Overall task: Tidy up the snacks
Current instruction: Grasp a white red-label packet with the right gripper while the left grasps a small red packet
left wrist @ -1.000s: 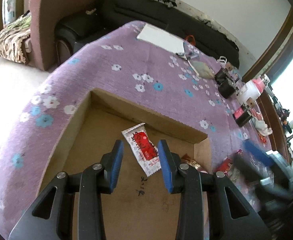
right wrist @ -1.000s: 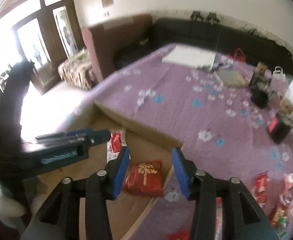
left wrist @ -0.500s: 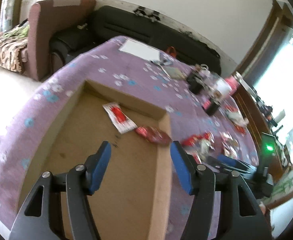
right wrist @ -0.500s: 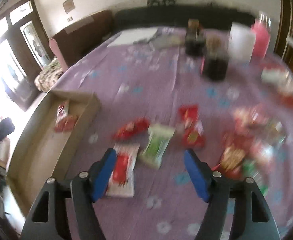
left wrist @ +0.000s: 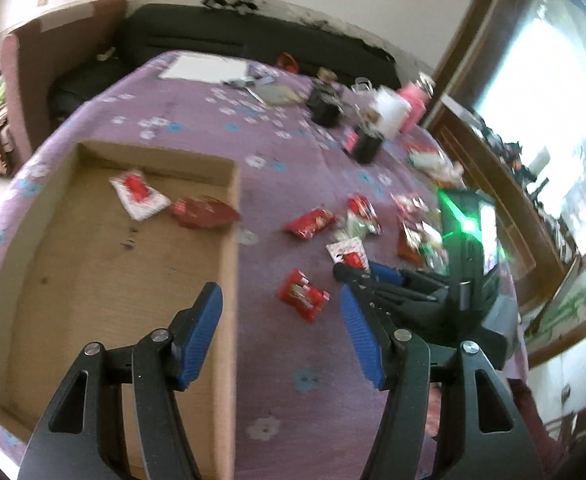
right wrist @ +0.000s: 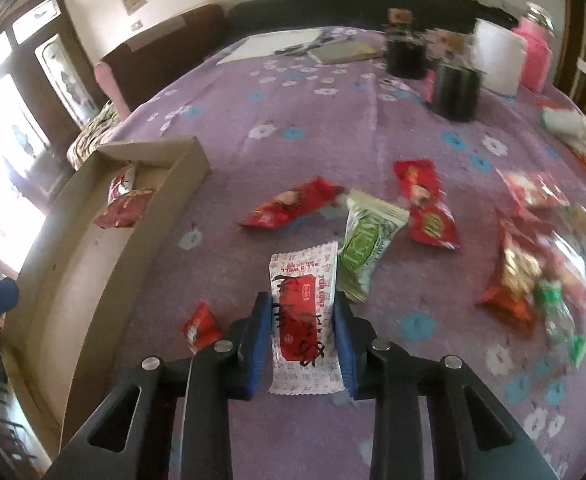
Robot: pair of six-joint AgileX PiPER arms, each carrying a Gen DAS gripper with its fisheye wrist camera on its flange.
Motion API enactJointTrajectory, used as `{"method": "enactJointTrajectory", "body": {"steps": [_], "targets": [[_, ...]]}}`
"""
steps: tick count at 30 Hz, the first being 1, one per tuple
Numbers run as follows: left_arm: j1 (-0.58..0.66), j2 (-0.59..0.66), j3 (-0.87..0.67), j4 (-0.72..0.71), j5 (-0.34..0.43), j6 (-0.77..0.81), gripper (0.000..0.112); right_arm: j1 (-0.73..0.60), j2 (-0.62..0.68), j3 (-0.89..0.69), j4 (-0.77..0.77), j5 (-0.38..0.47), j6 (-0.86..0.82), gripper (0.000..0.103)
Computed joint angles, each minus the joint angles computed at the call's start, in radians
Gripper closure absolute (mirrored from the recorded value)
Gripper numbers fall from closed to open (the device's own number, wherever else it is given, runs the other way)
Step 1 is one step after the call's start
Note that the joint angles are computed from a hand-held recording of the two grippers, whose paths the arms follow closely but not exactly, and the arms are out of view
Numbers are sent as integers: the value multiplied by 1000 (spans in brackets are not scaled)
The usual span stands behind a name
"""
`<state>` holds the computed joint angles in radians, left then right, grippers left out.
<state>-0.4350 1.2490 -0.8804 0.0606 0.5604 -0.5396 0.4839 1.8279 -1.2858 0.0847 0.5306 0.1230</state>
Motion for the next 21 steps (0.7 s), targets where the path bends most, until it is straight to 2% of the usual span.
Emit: {"method": "enactJointTrajectory", "body": {"steps": [1,6,11,13,16,18,19,21], "targets": [[-21,23,-8,13,-4,-17,52,-9,-18,26,-22,-6,23,73],[-101,177,-77,91,-12,-100,52,-89,-119,178,69,-76,-72,72],[-125,300,-145,190,9,-184,52,-173,-175,280,305,-143,-319,72],[-118,339,-165,172,19,-165,52,-185,-182,298,372,-160,-389,72],[-140,366,-179,252,33,-228,53,-178,-188,312,356,-183,-389,71],[-159,363,-166,348,41,-328,67,-171,-188,313,335,-190,-374,71],[-161,365,-167,374,44,-352,80,-171,-187,312,336,-190,-376,71],[-148,340,-139,379,11,-362,91,-173,-188,314,352,-189,-390,71]]}}
